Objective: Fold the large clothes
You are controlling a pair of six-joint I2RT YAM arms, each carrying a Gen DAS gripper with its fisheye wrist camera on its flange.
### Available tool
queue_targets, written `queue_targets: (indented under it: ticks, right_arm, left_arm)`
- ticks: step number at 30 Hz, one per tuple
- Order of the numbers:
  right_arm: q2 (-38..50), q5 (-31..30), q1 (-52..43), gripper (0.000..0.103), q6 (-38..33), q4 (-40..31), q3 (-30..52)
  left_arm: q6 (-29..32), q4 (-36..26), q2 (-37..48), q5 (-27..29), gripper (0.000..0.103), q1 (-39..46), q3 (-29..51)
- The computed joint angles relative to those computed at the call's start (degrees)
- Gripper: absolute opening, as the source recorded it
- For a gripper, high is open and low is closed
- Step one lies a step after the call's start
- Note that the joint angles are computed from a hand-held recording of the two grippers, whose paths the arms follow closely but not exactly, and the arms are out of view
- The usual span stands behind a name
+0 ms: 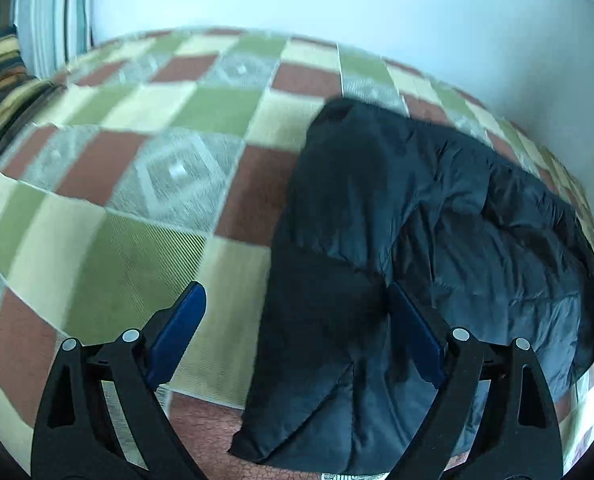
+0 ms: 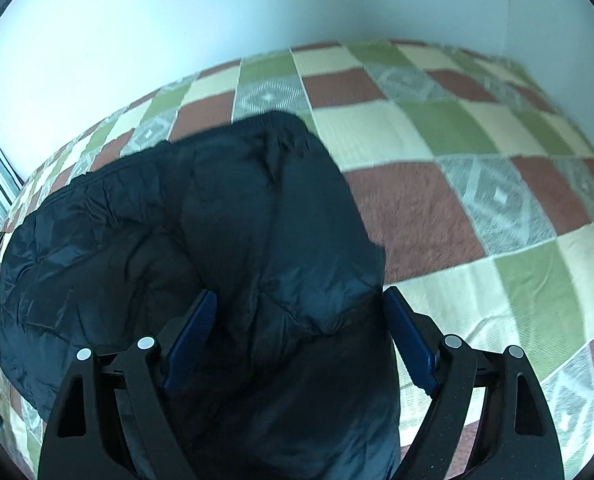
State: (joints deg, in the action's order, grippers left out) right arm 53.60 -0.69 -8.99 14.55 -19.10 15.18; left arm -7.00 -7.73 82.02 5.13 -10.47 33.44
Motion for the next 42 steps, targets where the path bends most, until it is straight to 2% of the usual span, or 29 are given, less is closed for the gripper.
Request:
queue_targets:
  ticks: [5, 7, 9, 11, 13, 14, 15, 16, 17, 18, 19, 21, 24, 27, 32, 42]
  right_arm:
    - [6.8, -2.7, -1.3, 0.086, -0.2, 5.4, -1.2]
    - [9.8, -8.1, -5.6, 0.087, -0.5, 8.4, -2.4]
    - [11.8, -12.4, -9.3, 0.088, 0.0, 12.3, -4.4]
    - [9.9, -8.7, -5.6, 0.087, 1.3, 12.3, -5.4]
    - [8.4, -5.9, -2.0, 0.082, 4.1, 11.6, -5.7]
    - [7.9, -5.5, -1.1, 0.077, 5.0, 11.5, -6.0]
    - [7.5, -5.4, -0.5, 0.071, 5.6, 11.5, -6.2]
    - [7.2, -6.0, -0.4, 0.065, 5.7, 11.5, -6.3]
    - [6.4, -6.7, -0.3, 0.057, 5.9, 11.0, -6.5]
    - [5.2, -6.9, -0.3, 0.05, 5.9, 9.9, -6.5]
    - [4.1, -6.7, 0.5, 0.046, 6.3, 9.1, -6.5]
    - [1.7, -5.6, 2.1, 0.036, 7.1, 7.6, -6.8]
    - [-2.7, -3.0, 5.4, 0.028, 9.5, 5.4, -7.5]
    - [-7.8, -1.3, 7.7, 0.023, 12.0, 2.0, -8.1]
    - [-16.6, 1.0, 11.0, 0.019, 15.8, -4.5, -8.3]
    - [-20.2, 3.8, 16.9, 0.018, 20.7, -7.4, -7.2]
  left_arm:
    - [1.6, 5.0, 3.1, -3.1, 0.092, -3.0, -1.8]
    - [0.6, 5.4, 5.0, -0.9, 0.092, -2.3, -1.3]
    - [-1.3, 5.5, 8.3, 4.5, 0.093, 0.1, -0.4]
    - [-2.1, 6.6, 9.2, 5.7, 0.094, 0.9, -0.8]
    - [-1.9, 6.9, 8.6, 2.9, 0.094, -1.3, -1.2]
    - [-2.1, 6.5, 8.6, 2.5, 0.091, -1.8, -1.0]
    - [-2.3, 6.0, 8.8, 3.3, 0.081, -1.8, -0.6]
    - [-2.3, 5.7, 8.6, 4.7, 0.076, -1.7, -0.5]
    - [-2.1, 5.5, 8.2, 6.0, 0.061, -1.9, -0.5]
    - [-1.9, 5.0, 8.0, 7.2, 0.054, -2.2, -0.1]
    - [-2.2, 4.8, 7.5, 6.6, 0.051, -2.9, -0.1]
    - [-2.5, 4.6, 6.5, 5.1, 0.039, -4.4, -0.4]
    - [-3.4, 4.6, 4.4, 2.7, 0.024, -6.4, -1.1]
    - [-4.7, 3.9, 2.3, 1.4, 0.018, -7.4, -1.5]
    - [-5.2, 1.7, -1.5, 0.1, 0.013, -8.2, -1.8]
    - [-3.0, -5.2, -10.8, -0.2, 0.011, -5.9, -2.7]
